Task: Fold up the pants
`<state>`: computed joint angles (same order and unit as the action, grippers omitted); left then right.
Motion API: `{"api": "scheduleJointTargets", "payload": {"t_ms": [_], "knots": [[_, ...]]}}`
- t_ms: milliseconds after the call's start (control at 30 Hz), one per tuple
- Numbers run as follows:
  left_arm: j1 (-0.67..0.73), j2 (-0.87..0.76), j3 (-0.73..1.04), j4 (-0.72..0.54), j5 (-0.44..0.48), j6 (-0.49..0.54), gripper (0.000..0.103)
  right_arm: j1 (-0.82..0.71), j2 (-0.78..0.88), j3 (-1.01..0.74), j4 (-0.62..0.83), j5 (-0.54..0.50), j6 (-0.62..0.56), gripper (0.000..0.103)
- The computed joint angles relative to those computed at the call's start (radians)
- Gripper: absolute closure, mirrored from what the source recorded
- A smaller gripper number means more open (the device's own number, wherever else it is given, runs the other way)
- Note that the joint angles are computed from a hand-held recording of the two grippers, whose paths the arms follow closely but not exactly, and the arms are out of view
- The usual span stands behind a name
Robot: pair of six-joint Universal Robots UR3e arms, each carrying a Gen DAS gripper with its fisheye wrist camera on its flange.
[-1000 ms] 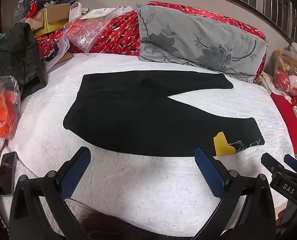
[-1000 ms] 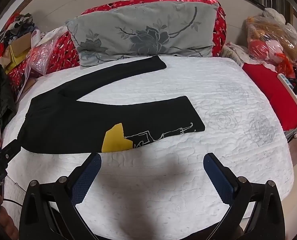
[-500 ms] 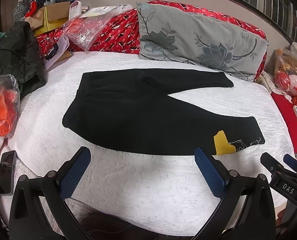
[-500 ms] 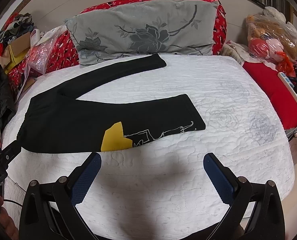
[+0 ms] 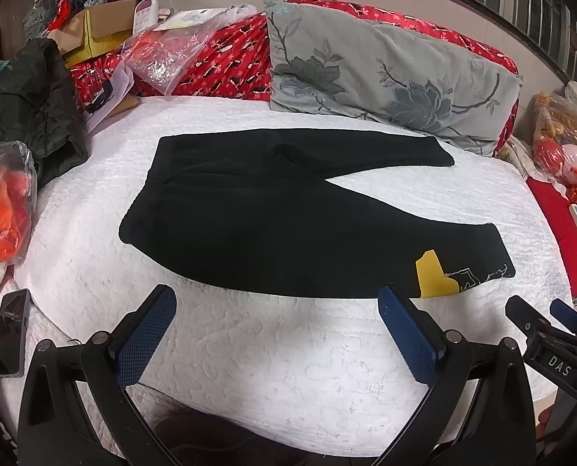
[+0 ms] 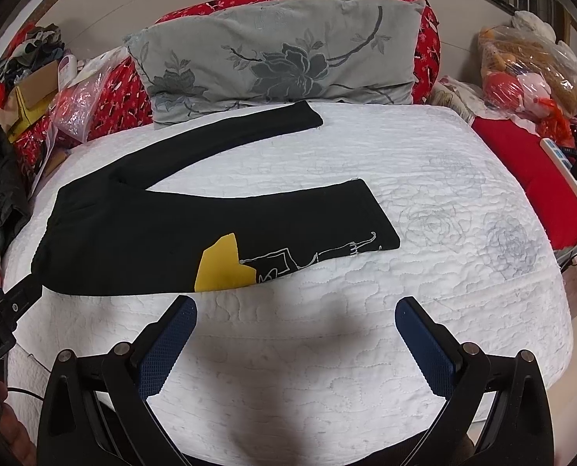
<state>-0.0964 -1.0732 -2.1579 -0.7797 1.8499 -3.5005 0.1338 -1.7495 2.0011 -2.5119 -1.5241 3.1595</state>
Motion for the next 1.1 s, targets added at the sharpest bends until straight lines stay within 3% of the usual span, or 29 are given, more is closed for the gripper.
{"api": "scheduleJointTargets", "payload": {"t_ms": [1100], "knots": [[-0.003,-0.004,-0.004,-0.008,-0.008,-0.012,0.0,-0.001,0.007,0.003,0.002,0.0,0.002,0.0]]}}
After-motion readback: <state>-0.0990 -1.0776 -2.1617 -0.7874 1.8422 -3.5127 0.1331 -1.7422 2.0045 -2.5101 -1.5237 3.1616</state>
